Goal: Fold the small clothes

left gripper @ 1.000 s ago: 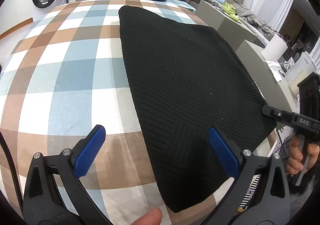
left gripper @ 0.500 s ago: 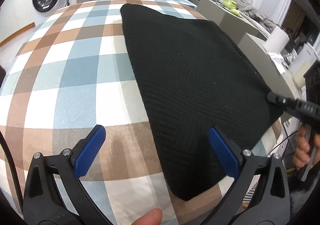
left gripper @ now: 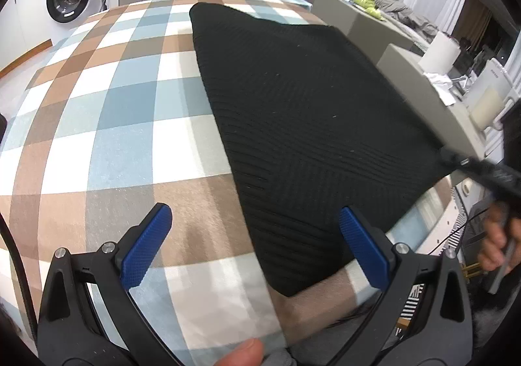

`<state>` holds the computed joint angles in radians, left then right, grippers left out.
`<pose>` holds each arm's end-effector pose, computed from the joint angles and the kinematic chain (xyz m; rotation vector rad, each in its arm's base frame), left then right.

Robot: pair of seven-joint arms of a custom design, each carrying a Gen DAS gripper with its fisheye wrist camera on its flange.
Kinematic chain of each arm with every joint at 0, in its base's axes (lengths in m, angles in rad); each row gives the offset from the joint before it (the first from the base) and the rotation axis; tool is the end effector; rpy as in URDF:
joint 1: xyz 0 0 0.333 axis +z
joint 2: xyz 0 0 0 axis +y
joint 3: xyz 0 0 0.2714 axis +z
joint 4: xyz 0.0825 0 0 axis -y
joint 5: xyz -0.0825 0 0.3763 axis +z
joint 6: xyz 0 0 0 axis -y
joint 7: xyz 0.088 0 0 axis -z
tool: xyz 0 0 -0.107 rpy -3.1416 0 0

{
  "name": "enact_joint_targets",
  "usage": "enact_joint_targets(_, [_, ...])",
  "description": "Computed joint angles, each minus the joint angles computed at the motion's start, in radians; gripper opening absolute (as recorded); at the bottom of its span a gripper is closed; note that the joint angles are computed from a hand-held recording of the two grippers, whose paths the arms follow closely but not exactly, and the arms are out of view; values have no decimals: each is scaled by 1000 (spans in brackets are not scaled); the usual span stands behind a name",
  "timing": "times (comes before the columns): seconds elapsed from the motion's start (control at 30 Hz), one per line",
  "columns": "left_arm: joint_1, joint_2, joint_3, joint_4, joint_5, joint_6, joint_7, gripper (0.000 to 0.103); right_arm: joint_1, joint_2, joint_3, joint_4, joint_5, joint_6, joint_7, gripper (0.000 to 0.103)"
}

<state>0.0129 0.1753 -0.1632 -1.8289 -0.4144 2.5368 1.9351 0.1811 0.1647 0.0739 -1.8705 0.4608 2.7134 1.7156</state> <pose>0.6285 -0.0854 0.4556 -1.7594 2.2083 -0.8728 0.6173 0.1423 0.4611 -1.4744 1.8973 -0.1081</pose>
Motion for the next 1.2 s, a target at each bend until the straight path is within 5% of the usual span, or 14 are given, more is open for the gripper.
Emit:
enact_joint_targets(0.17, [3, -47, -10, -29, -66, -9, 73, 102, -10, -22, 20, -45, 107, 58, 8, 17])
enact_joint_targets(0.3, [4, -87, -2, -70, -178, -58, 93, 102, -2, -108, 60, -156, 464, 138, -190, 21])
enact_joint_targets(0.4, [-9, -107, 5, -97, -208, -71, 83, 97, 29, -98, 59, -138, 760, 91, -406, 21])
enact_joint_targets(0.57, [-21, -135, 15, -125, -285, -98, 118, 88, 53, -1, 62, -23, 912, 40, -533, 23])
enact_joint_targets(0.87, [-17, -162, 48, -148, -407, -204, 100, 87, 22, 124, 103, 114, 943, -30, -508, 25])
enact_joint_targets(1.03, [-18, -146, 46, -127, -416, -233, 80, 87, 30, 151, 112, 151, 986, 62, -501, 24])
enact_joint_targets(1.2, [-13, -148, 42, -129, -428, -273, 73, 87, 42, 161, 131, 155, 937, 145, -470, 9])
